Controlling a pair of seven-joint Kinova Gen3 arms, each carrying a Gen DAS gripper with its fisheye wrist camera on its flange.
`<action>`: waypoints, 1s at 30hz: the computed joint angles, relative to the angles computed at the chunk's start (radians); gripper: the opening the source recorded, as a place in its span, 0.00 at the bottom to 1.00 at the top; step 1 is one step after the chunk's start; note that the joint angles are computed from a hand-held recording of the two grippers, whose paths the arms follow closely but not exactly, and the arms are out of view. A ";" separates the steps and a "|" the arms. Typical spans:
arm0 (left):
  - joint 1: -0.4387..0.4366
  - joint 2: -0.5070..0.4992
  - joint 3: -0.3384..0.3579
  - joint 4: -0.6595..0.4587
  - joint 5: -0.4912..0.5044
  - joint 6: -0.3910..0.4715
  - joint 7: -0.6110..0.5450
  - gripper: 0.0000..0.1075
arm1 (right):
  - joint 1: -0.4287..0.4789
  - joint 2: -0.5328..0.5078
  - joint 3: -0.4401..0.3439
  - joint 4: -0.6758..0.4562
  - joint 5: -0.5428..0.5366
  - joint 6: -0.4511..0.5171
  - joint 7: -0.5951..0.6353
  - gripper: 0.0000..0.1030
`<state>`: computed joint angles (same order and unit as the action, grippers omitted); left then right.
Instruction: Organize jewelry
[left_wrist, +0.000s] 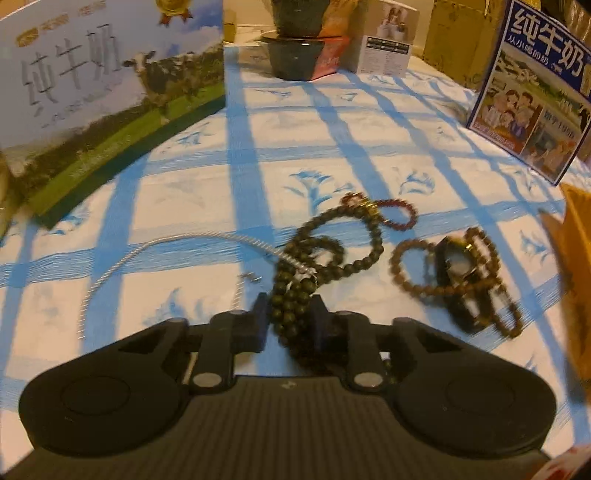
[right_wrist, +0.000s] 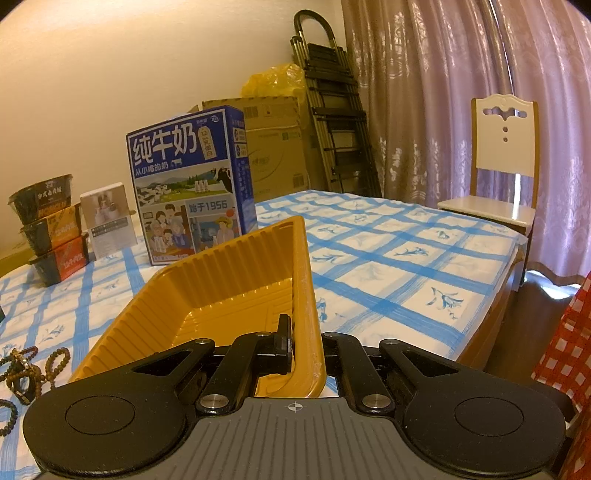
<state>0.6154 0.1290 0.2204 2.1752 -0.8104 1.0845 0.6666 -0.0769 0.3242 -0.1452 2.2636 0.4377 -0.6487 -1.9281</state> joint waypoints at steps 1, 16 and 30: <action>0.007 -0.005 0.005 0.004 0.013 0.012 0.007 0.21 | 0.000 0.000 0.000 0.000 0.000 0.000 0.000 0.05; 0.086 -0.111 -0.040 -0.042 0.150 0.154 -0.402 0.07 | 0.006 0.000 -0.001 0.000 0.011 -0.003 -0.010 0.05; -0.001 -0.162 0.145 -0.269 0.173 0.611 -0.691 0.07 | 0.015 -0.008 -0.004 -0.005 0.043 -0.002 -0.048 0.05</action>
<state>0.6147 -0.0327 0.3649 1.9062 -0.6370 1.6952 -0.0242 -0.0623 0.3165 -0.1487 2.2582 0.4805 -0.6505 -1.9759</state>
